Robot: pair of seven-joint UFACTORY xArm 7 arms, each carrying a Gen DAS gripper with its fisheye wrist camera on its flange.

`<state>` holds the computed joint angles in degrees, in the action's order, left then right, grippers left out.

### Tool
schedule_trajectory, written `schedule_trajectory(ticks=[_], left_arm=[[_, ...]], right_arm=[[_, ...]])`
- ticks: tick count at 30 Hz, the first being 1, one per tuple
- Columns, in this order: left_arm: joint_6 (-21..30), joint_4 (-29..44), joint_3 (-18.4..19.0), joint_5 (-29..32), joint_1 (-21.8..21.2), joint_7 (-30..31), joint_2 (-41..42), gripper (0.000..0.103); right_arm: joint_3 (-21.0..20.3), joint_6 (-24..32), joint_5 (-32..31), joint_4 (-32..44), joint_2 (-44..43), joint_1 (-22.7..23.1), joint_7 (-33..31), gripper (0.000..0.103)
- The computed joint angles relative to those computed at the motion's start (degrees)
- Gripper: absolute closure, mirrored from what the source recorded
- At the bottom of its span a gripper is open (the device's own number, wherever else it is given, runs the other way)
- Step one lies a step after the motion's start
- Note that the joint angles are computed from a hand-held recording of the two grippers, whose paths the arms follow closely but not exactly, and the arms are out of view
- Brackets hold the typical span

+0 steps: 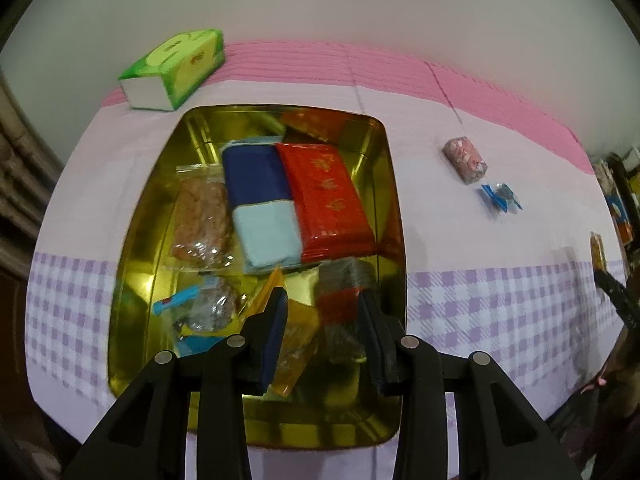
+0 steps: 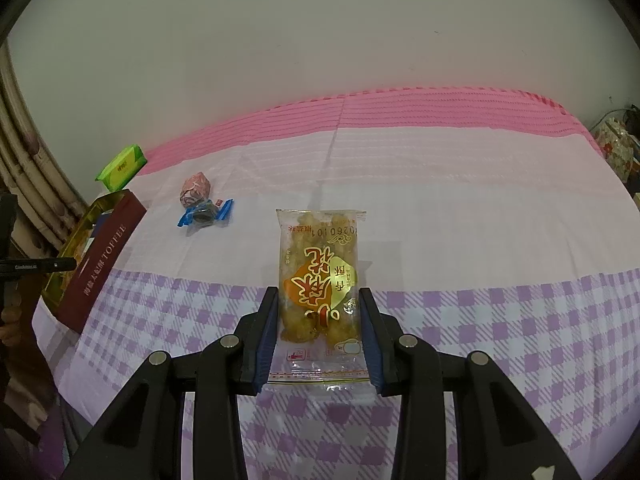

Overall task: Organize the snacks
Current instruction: 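Lower the green packet into the tin and open the left gripper, then carry the orange-labelled bag into the tin with the right gripper and release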

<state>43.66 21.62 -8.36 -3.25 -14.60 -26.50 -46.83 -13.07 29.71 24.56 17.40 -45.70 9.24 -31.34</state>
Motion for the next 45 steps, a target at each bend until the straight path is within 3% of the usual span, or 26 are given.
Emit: schedule_trajectory(ticks=[3,7,10,14,16,19,24,33,35,39,45], left_arm=[[1.8,-0.5,-1.2,0.4,0.7,-2.5,-4.2,0.064],[6.6,-0.3,-6.3,3.9,1.0,-6.8,-10.7,0.053],[9.1,-0.1,-8.9,6.0,-0.6,-8.9,-14.2,0.052],[12.0,0.0,-9.8,6.5,-2.9,-10.7,-17.1,0.049],[12.9,-0.3,-9.8,6.7,-3.2,-11.7,-18.8,0.043],[14.8,-1.2,-10.5,8.5,-1.8,-13.8,-22.2,0.042],[17.3,-3.1,-8.5,9.4,0.1,-15.4,-27.0,0.042],[19.9,-4.4,-7.0,10.7,3.8,-15.5,-31.7,0.04],[20.7,-4.1,-7.3,11.4,5.0,-15.6,-31.9,0.035],[20.7,-4.8,-5.6,11.0,6.0,-15.4,-33.0,0.034],[20.5,-5.3,-4.9,10.2,6.7,-14.6,-33.7,0.034]], right_arm=[[-0.1,0.5,0.1,-0.2,-0.6,-0.2,0.1,0.068],[-0.3,1.7,0.5,-0.2,-1.1,-0.3,0.4,0.068],[-0.1,2.4,0.7,-0.4,-2.0,-0.4,0.7,0.068],[0.0,3.6,1.2,-0.4,-3.2,-0.2,1.4,0.068],[0.4,4.2,1.4,-0.4,-3.9,0.0,1.9,0.068],[1.5,4.9,1.3,-0.5,-5.2,0.7,2.7,0.068],[3.4,5.7,1.8,-0.1,-7.2,3.4,4.7,0.068],[7.6,4.7,5.7,3.5,-5.5,14.7,8.1,0.068],[8.6,3.6,7.3,5.0,-3.3,18.3,8.2,0.068],[9.9,0.5,11.8,9.0,3.1,26.0,7.2,0.068],[12.0,-2.0,18.7,15.1,12.2,32.8,4.0,0.068]])
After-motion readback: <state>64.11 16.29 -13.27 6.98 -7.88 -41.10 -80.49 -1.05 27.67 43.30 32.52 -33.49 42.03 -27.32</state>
